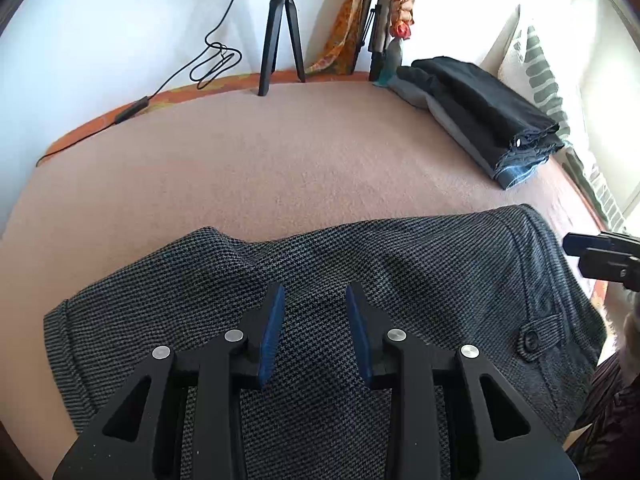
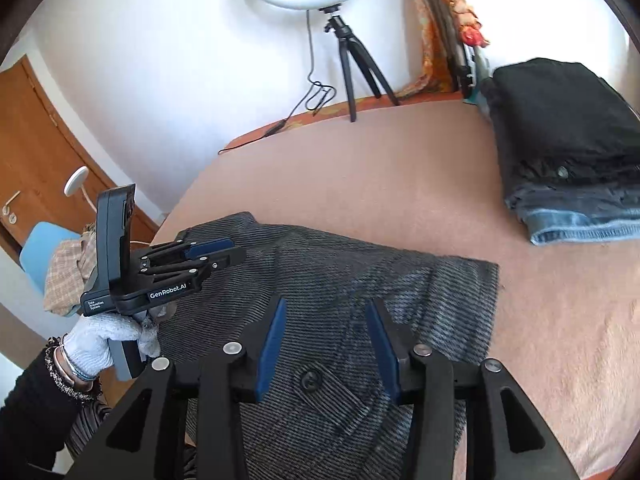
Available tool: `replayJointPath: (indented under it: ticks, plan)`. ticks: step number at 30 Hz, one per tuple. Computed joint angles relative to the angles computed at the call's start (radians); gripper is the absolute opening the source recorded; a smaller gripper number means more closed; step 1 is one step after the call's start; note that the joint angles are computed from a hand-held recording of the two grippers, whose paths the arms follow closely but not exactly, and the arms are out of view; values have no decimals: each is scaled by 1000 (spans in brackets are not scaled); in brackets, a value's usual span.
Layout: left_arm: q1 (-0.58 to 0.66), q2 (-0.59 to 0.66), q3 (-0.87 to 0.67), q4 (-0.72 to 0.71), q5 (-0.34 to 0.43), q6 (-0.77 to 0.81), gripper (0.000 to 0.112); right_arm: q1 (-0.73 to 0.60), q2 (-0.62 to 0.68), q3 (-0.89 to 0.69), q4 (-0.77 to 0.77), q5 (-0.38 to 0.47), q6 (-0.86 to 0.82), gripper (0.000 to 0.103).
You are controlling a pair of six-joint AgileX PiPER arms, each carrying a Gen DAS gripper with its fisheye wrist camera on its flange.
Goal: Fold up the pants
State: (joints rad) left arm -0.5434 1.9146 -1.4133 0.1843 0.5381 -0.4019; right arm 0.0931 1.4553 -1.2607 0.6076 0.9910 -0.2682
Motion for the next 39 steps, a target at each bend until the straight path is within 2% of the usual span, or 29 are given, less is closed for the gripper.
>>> replayJointPath:
  ticks: [2,3,5,11,13,16,22,26,30,31,33,36,39]
  plan:
    - [-13,37,-14,43,23,-20,31,-60,-59,81,4,4,12,51]
    - [-23,28,18,96,-18,-67,31,-94,-90,118,7,14,10,54]
    - [-42,29,23,161,-16,-110,31,-150,-167,196,1,29,19,57]
    - [-19,16,13,77,-3,-59,31,-382,-361,399,180,158,-73,66]
    - [-24,2,16,82,-3,-71,31,-375,-374,436,218,159,-87,66]
    - [-31,-40,46,79,-22,-80,31,-321,-382,486,244,96,-74,66]
    - [-45,-100,102,76,-48,-92,31,-342,-339,577,404,75,-152,65]
    - [-45,-103,114,34,-43,-52,31,-319,-294,584,476,56,-172,59]
    - [-45,-109,129,17,-50,-48,31,-221,-267,543,473,-41,-121,58]
    - [-43,-110,131,2,-52,-45,31,-197,-267,535,470,-70,-107,55]
    - [-49,-107,131,11,-44,-67,31,-137,-273,505,395,-128,-28,28]
    - [-85,-98,144,52,-30,-105,31,-105,-301,483,332,-166,29,20]
    - [-139,-82,162,142,-11,-148,31,-51,-325,439,251,-206,101,18]
